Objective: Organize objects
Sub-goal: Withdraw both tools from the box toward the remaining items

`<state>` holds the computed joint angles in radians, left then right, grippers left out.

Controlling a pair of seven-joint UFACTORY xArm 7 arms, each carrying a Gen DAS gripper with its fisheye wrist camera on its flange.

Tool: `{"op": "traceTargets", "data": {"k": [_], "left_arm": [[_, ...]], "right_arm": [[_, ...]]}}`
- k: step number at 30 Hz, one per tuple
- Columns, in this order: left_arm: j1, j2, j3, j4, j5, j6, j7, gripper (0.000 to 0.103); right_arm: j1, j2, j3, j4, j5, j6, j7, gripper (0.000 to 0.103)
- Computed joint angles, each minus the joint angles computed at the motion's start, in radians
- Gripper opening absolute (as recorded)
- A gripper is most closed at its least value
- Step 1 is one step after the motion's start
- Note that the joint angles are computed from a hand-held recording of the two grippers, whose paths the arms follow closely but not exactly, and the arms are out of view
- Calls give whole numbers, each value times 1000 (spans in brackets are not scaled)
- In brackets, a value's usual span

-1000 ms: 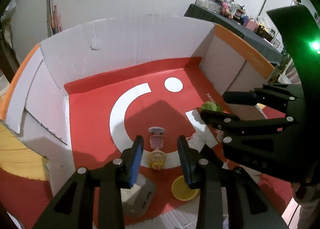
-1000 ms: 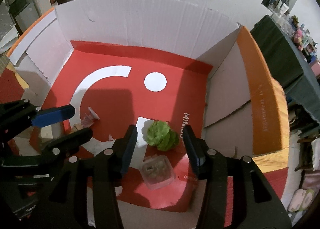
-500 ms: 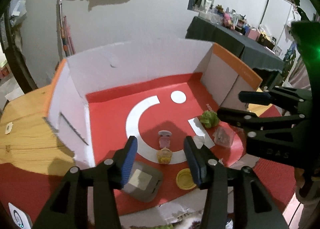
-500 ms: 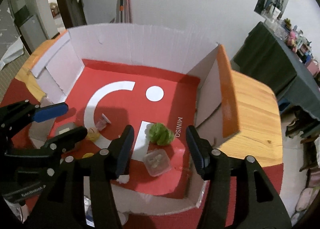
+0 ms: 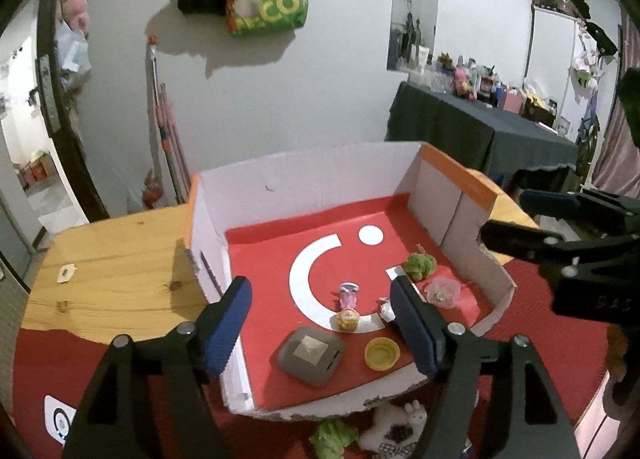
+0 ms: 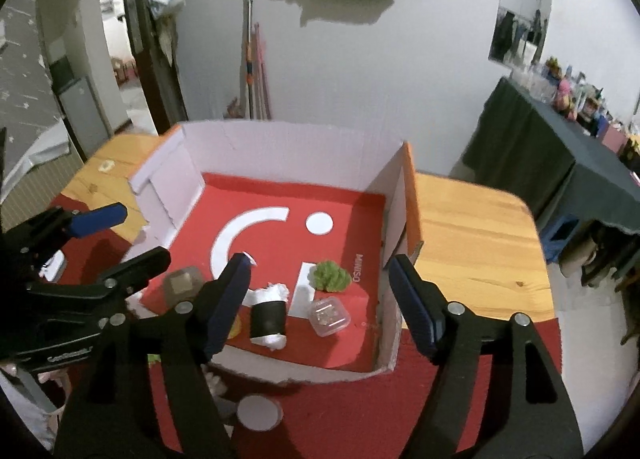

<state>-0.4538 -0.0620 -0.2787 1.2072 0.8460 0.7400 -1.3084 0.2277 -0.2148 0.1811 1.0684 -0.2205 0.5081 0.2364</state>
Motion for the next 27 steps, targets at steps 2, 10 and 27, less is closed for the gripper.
{"op": "traceTargets", "data": {"k": [2,10,27], "left_arm": [[-3,-20,-7,-15,18,1,-26,76],[-8,-75,-57,-64,84,35,-131,85],[-24,-179,-163,-212,148,105,-324,100]], "right_arm": [[2,-46,1,-36,4,-24,8,72],[-10,-181,20,-168,30,-117,17,84],[-84,-437,113,-494,26,-274,133,93]]}}
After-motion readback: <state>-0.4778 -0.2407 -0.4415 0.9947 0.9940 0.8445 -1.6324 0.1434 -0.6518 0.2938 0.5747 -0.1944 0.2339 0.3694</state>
